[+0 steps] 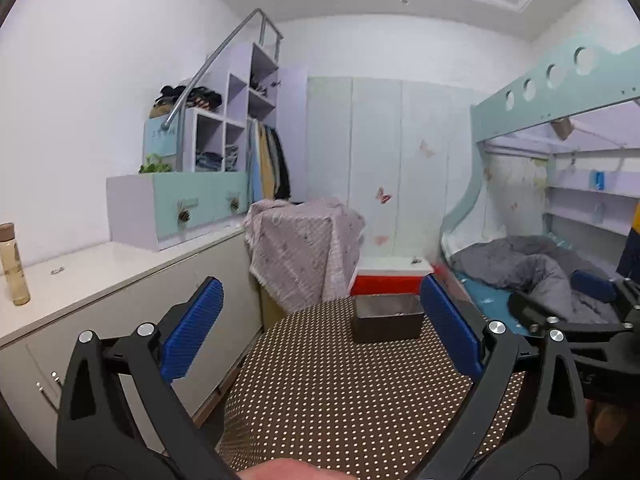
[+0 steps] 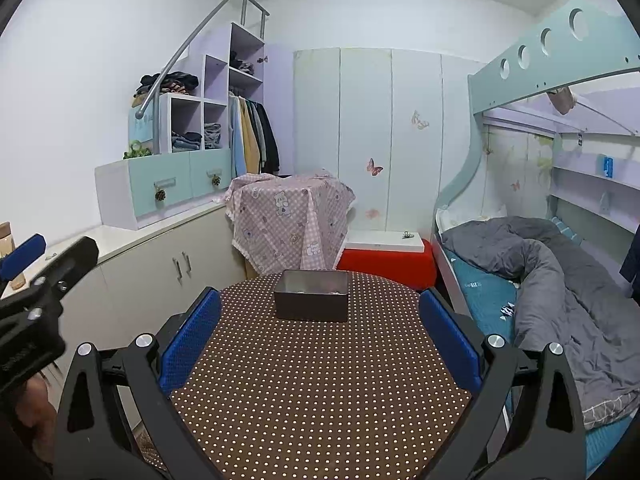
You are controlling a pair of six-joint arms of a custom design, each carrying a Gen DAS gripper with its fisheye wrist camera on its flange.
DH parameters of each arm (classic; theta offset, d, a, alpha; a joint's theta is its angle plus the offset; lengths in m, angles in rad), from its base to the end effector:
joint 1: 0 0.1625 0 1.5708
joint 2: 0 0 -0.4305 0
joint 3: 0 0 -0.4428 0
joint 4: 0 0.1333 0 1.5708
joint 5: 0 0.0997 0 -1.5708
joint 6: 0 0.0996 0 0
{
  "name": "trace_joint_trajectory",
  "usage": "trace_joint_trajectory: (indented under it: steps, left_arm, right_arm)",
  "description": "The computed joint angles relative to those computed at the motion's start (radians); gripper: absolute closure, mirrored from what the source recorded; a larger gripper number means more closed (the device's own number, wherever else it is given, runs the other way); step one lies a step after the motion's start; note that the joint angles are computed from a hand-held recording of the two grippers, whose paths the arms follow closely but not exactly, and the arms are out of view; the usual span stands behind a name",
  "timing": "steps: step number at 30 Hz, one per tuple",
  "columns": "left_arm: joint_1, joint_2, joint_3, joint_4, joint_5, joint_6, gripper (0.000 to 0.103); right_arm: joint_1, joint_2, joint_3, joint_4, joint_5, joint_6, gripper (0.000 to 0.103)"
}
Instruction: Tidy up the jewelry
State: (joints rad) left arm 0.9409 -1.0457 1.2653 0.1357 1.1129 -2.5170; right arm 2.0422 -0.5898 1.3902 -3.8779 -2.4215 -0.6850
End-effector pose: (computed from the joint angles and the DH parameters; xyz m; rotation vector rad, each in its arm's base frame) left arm -0.2673 -0.6677 0.3140 1.0268 2.0388 -1.5687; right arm 0.3872 -0.6310 0.1795 0.3258 -1.8271 1.5104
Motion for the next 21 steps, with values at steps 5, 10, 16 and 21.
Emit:
trace_joint_trajectory:
  steps: [5,10,16,21]
  left_arm:
    - [-0.005,0.014,-0.026,0.025,-0.042,-0.015,0.006]
    - [-0.007,0.02,-0.036,0.037,-0.054,-0.017,0.006]
    - [-0.007,0.023,-0.039,0.042,-0.058,-0.011,0.006]
    - [-0.006,0.027,-0.045,0.054,-0.056,-0.01,0.006]
  right_arm:
    - [0.0,0.002,-0.004,-0.004,0.003,-0.004,0.008]
    - [-0.001,0.003,-0.003,-0.004,0.005,-0.002,0.008]
    - [-0.002,0.004,-0.003,-0.008,0.005,-0.005,0.008]
    - [-0.003,0.002,0.0,-0.008,0.007,-0.005,0.008]
